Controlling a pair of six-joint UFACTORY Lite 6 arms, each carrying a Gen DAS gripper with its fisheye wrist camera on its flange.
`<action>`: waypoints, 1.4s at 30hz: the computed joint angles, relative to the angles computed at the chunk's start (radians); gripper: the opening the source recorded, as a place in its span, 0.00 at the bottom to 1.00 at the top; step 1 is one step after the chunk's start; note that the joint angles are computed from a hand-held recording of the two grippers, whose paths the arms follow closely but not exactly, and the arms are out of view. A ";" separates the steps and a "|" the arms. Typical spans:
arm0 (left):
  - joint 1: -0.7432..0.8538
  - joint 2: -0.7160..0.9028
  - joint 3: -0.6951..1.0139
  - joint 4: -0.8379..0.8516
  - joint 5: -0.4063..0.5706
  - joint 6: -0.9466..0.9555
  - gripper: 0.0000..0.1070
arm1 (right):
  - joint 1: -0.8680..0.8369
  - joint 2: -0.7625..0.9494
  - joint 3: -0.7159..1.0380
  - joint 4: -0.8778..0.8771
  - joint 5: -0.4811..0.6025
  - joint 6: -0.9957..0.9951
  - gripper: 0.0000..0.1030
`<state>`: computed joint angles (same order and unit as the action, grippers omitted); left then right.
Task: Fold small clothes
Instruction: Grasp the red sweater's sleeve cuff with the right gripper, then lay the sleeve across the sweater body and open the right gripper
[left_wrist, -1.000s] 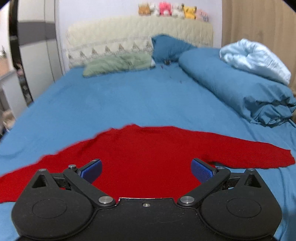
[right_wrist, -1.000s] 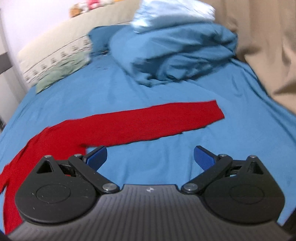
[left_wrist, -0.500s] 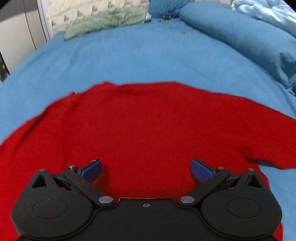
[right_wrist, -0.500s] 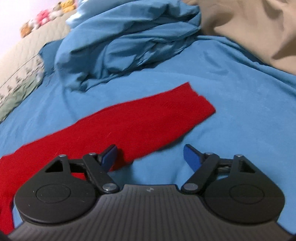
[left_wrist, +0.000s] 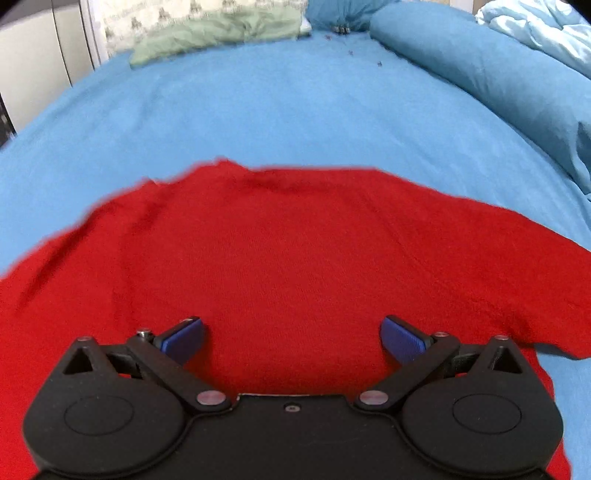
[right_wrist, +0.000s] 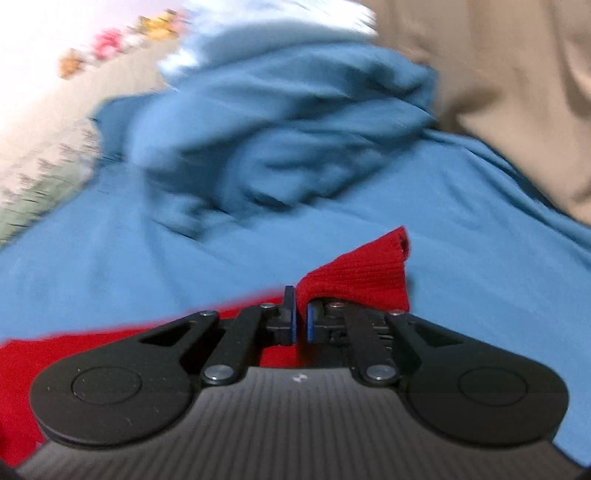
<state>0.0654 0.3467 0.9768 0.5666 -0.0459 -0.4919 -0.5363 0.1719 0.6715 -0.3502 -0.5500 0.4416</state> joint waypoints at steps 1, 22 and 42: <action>0.019 -0.034 -0.017 0.105 -0.004 -0.073 0.96 | 0.035 -0.052 -0.002 -0.038 0.018 0.045 0.20; 0.674 -0.124 -0.153 0.899 -0.402 -0.403 0.96 | 1.065 0.467 0.439 0.048 -0.018 0.346 0.24; 0.333 0.031 -0.105 0.499 -0.444 -0.292 0.56 | 0.647 -0.188 -0.235 -0.006 0.004 0.054 0.86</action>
